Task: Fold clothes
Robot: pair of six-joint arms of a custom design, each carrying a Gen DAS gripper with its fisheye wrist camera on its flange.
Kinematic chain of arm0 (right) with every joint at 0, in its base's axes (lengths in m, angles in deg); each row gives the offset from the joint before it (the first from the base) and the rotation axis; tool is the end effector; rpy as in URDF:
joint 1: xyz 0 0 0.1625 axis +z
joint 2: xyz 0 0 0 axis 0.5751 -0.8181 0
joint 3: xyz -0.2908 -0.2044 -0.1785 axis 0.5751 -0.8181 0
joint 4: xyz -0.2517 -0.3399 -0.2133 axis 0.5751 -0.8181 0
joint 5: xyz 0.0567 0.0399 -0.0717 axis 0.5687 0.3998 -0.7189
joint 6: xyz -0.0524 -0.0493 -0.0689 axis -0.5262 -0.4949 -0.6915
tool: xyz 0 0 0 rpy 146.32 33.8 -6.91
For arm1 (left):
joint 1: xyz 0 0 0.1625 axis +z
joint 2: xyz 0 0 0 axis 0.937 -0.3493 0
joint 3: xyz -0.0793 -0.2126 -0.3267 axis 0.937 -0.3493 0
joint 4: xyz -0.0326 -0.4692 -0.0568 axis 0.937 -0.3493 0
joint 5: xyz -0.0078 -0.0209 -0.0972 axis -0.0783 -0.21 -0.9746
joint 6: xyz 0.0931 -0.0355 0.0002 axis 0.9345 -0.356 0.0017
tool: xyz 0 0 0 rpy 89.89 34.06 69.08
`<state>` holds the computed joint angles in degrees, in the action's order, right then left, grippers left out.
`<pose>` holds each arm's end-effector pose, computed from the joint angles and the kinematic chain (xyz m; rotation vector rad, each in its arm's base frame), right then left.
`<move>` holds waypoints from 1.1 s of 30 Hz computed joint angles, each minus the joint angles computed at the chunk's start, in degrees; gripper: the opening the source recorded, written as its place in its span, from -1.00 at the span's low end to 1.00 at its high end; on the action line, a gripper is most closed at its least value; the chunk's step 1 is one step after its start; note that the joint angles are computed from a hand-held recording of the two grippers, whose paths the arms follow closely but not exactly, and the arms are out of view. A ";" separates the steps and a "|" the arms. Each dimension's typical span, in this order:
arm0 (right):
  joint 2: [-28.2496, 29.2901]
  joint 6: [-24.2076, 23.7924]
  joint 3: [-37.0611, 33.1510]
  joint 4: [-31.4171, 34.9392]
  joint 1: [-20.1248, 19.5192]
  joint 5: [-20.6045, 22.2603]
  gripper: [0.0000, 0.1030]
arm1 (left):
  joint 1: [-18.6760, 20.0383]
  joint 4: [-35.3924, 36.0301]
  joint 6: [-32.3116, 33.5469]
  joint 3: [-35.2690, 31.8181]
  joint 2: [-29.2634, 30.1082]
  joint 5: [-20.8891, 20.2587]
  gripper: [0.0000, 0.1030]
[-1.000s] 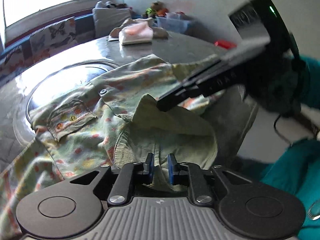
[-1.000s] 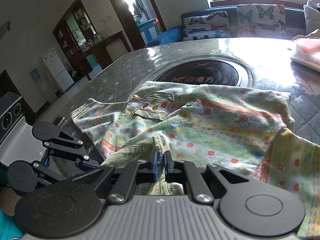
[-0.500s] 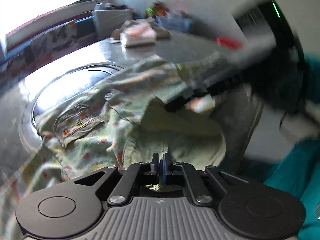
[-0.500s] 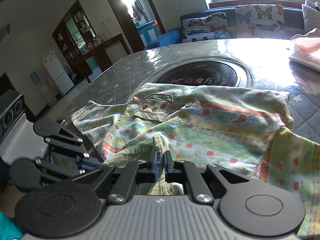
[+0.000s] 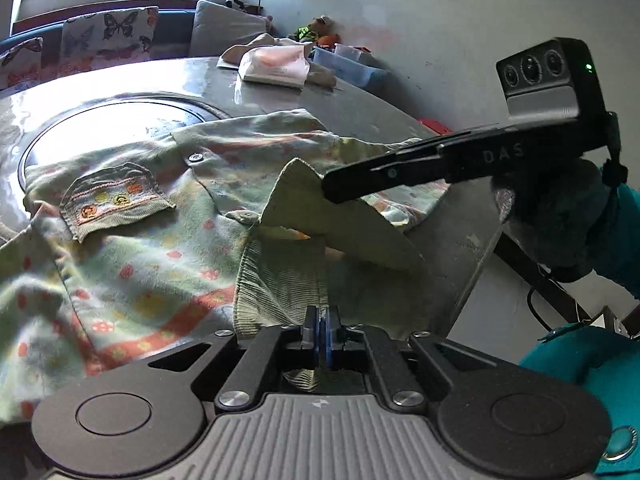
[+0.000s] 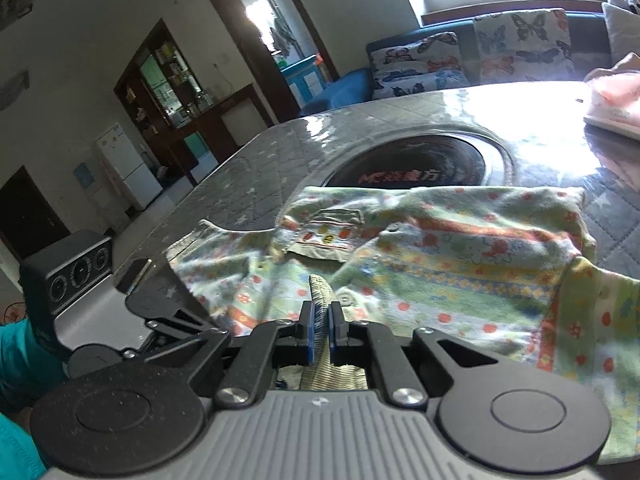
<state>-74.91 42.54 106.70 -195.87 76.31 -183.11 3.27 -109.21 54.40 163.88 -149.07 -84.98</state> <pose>0.3394 -0.5429 0.0312 0.8162 -2.8033 0.7974 -0.0170 -0.5386 0.3242 1.2489 2.7007 -0.4298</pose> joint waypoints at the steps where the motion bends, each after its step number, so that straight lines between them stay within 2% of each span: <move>1: 0.12 -0.16 -0.25 0.26 0.09 0.08 -0.89 | -0.01 0.16 0.37 -0.15 0.14 0.03 -0.93; 6: 1.66 -1.56 -1.67 3.53 0.05 0.78 -0.89 | 0.05 0.32 1.57 0.25 -0.26 -0.18 -0.91; 10: 3.32 -2.79 -2.95 8.31 -0.30 0.25 -0.88 | 0.16 2.28 3.27 0.01 -1.29 -0.87 -0.81; 14: 2.97 -1.95 -3.22 10.36 -0.89 1.74 -0.75 | 0.26 4.42 4.72 -1.18 -2.63 -1.19 -0.77; 17: 2.02 -2.74 -2.89 9.86 -0.85 2.44 -0.74 | 0.43 2.43 3.75 -2.33 -2.55 -1.76 -0.74; 22: 3.40 -2.56 -4.02 8.51 -0.92 -1.03 -0.74 | 0.60 -4.75 -0.36 -3.09 0.22 -1.67 -0.67; 29: 2.26 -3.11 -4.30 9.48 -1.25 -1.24 -0.74 | 0.67 -4.11 -3.84 -5.56 4.53 3.80 -0.64; 33: 0.96 -2.18 -5.53 5.66 -1.70 -5.69 -0.63 | 1.14 -8.18 -6.83 -8.24 6.56 6.21 -0.35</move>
<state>-73.95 40.36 101.16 -190.22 74.61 -188.81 4.40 -117.40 47.57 155.64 -142.51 -78.77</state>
